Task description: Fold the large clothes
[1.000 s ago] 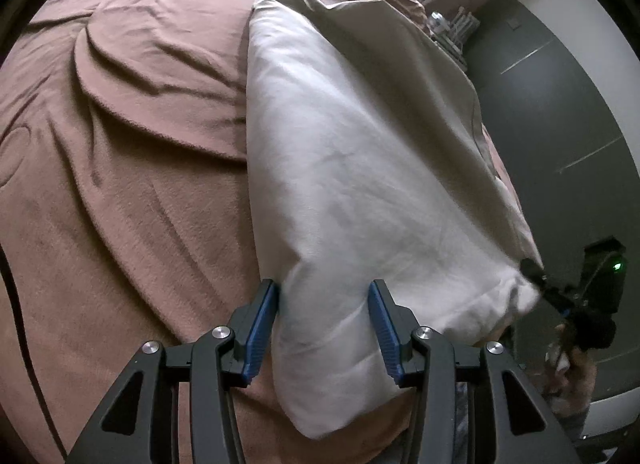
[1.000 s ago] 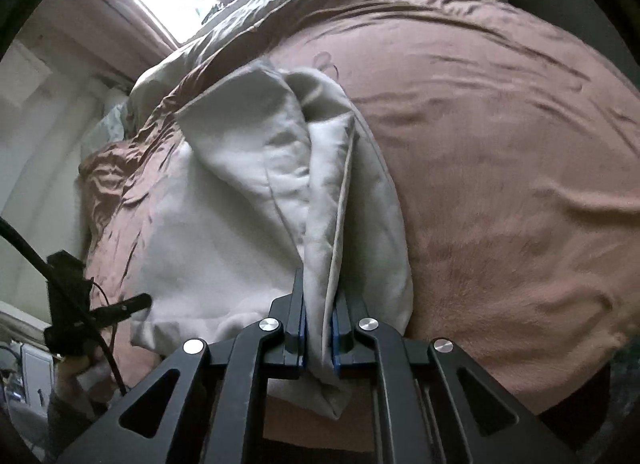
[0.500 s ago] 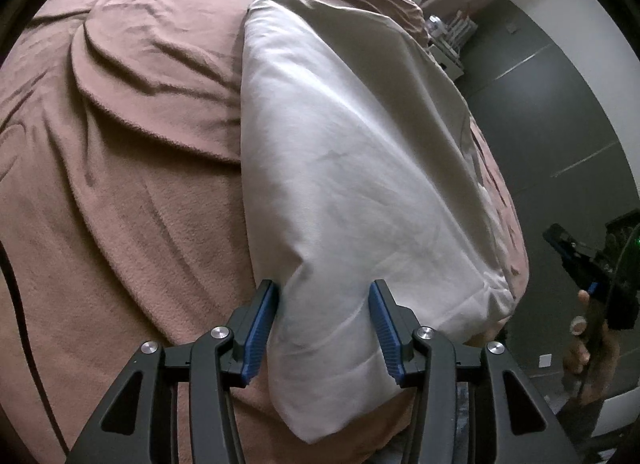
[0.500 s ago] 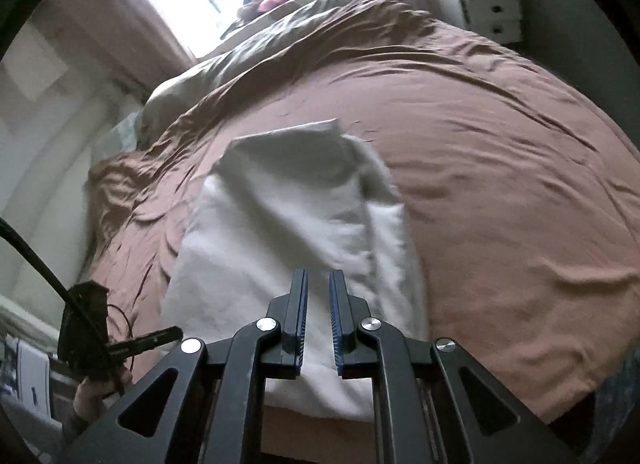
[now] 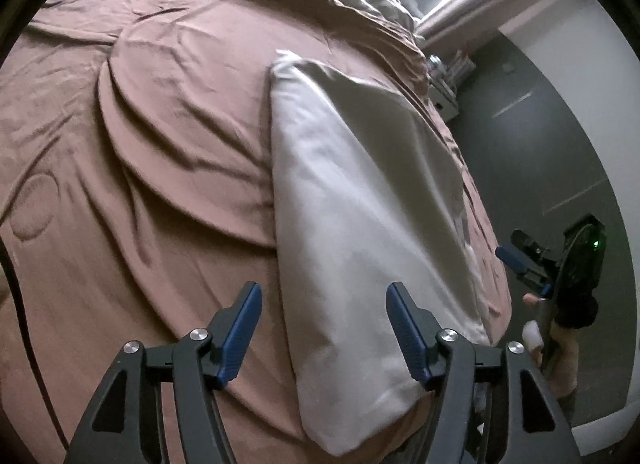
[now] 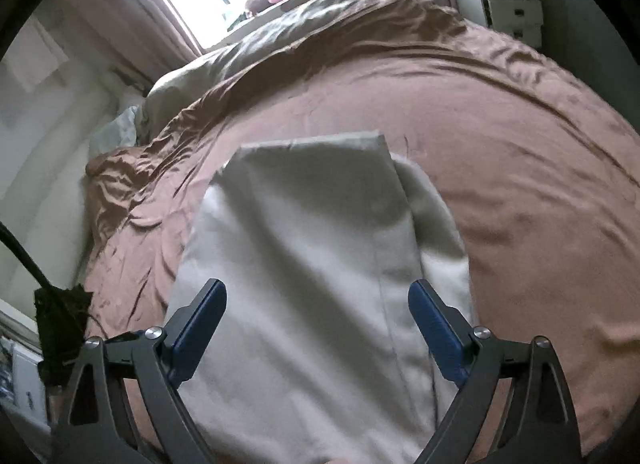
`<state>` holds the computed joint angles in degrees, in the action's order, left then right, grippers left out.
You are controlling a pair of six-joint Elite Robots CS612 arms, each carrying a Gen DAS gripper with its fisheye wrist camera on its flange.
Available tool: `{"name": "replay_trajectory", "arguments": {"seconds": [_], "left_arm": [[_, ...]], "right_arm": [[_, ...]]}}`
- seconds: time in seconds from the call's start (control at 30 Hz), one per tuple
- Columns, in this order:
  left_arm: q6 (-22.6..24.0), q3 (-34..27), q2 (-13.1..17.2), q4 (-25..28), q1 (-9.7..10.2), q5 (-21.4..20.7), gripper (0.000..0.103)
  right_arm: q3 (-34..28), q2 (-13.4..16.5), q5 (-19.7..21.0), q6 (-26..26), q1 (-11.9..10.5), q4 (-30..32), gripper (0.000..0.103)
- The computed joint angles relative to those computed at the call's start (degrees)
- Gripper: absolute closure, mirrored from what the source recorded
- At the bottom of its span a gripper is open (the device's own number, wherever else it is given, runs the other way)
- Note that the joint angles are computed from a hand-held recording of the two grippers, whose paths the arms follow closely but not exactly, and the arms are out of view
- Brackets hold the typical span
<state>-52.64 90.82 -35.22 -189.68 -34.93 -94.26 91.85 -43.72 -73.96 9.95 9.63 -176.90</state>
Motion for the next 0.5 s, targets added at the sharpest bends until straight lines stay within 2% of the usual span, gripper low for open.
{"name": "replay_trajectory", "arguments": {"seconds": [0.07, 0.1, 0.13, 0.2, 0.27, 0.37, 0.43, 0.47, 0.5], "left_arm": [[0.05, -0.07, 0.11, 0.19, 0.38, -0.09, 0.037], [0.14, -0.35, 0.28, 0.70, 0.54, -0.13, 0.037], [0.20, -0.61, 0.44, 1.10, 0.65, -0.20, 0.037], [0.17, -1.21, 0.89, 1.81, 0.87, -0.39, 0.037], [0.14, -2.33, 1.45, 3.17, 0.93, 0.08, 0.037], [0.30, -3.75, 2.35, 4.36, 1.06, 0.83, 0.037], [0.21, -4.97, 3.17, 4.71, 1.28, 0.11, 0.037], [0.19, -5.71, 3.61, 5.16, 1.35, -0.17, 0.037], [0.29, -6.51, 4.09, 5.66, 1.40, -0.22, 0.037]], "right_arm": [[-1.93, 1.09, -2.13, -0.57, 0.24, 1.57, 0.012], [-3.29, 1.95, -2.92, -0.58, 0.19, 2.30, 0.020], [-4.28, 2.48, -3.42, -0.55, 0.23, 3.06, 0.038], [-6.77, 3.70, -3.71, -0.54, 0.09, 6.34, 0.056], [-9.79, 5.28, -3.20, -0.43, -0.14, 10.25, 0.056], [-13.39, 7.27, -4.83, -0.29, -0.06, 14.53, 0.056], [-15.78, 8.54, -3.41, 0.60, -0.31, 17.81, 0.057], [-16.59, 9.07, -2.47, 0.64, -0.45, 18.70, 0.061], [-17.15, 9.45, -2.36, 0.40, -0.46, 18.82, 0.080]]}}
